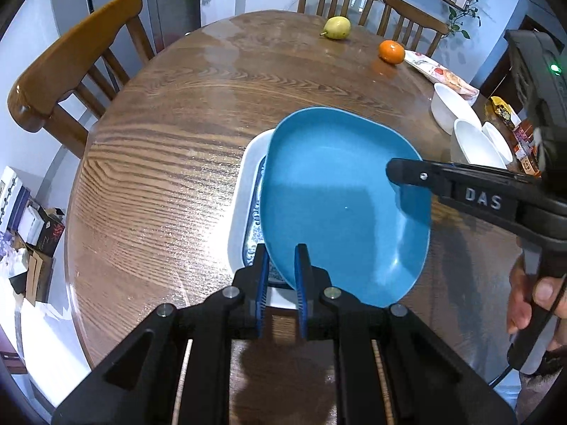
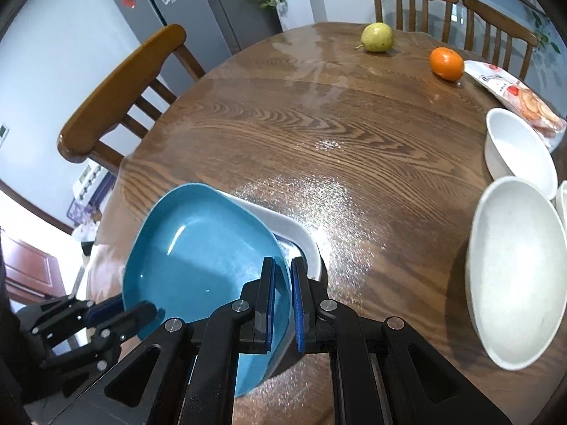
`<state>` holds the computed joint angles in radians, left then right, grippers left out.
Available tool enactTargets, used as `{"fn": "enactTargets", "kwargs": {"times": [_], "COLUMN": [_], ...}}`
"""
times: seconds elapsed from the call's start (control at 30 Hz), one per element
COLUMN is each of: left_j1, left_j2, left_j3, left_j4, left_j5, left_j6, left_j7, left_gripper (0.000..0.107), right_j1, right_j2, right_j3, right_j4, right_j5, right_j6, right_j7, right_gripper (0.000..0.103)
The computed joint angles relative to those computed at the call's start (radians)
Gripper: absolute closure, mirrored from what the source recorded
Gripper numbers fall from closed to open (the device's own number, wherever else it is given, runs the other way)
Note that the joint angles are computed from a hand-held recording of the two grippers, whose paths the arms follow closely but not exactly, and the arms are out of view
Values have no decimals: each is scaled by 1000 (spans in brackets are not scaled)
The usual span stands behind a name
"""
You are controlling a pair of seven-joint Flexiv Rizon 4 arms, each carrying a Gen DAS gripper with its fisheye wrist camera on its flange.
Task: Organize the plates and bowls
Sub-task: 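Carry the teal dish with both grippers over the stacked patterned plates, then lower the teal dish onto the stacked plates with both grippers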
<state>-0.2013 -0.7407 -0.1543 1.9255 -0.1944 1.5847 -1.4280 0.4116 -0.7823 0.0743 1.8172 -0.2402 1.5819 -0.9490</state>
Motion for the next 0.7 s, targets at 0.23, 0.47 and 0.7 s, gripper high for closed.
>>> {"fn": "enactTargets", "kwargs": {"times": [0.23, 0.47, 0.7], "left_j1": [10, 19, 10], "left_j2": [-10, -19, -26], "left_j3": [-6, -17, -9], "left_j4": [-16, -29, -42], "left_j5": [-13, -20, -22], "left_j6": [-35, -65, -82], "left_j7": [-7, 1, 5], "left_gripper": [92, 91, 89], "right_j1": [-43, -39, -28], "right_j2": [-48, -59, -70], "right_j3": [57, 56, 43], "right_j4": [-79, -106, -126], "right_j5": [-4, 1, 4], "right_j6": [-79, -127, -143], "right_j7": [-30, -47, -48], "right_gripper": [92, 92, 92]}}
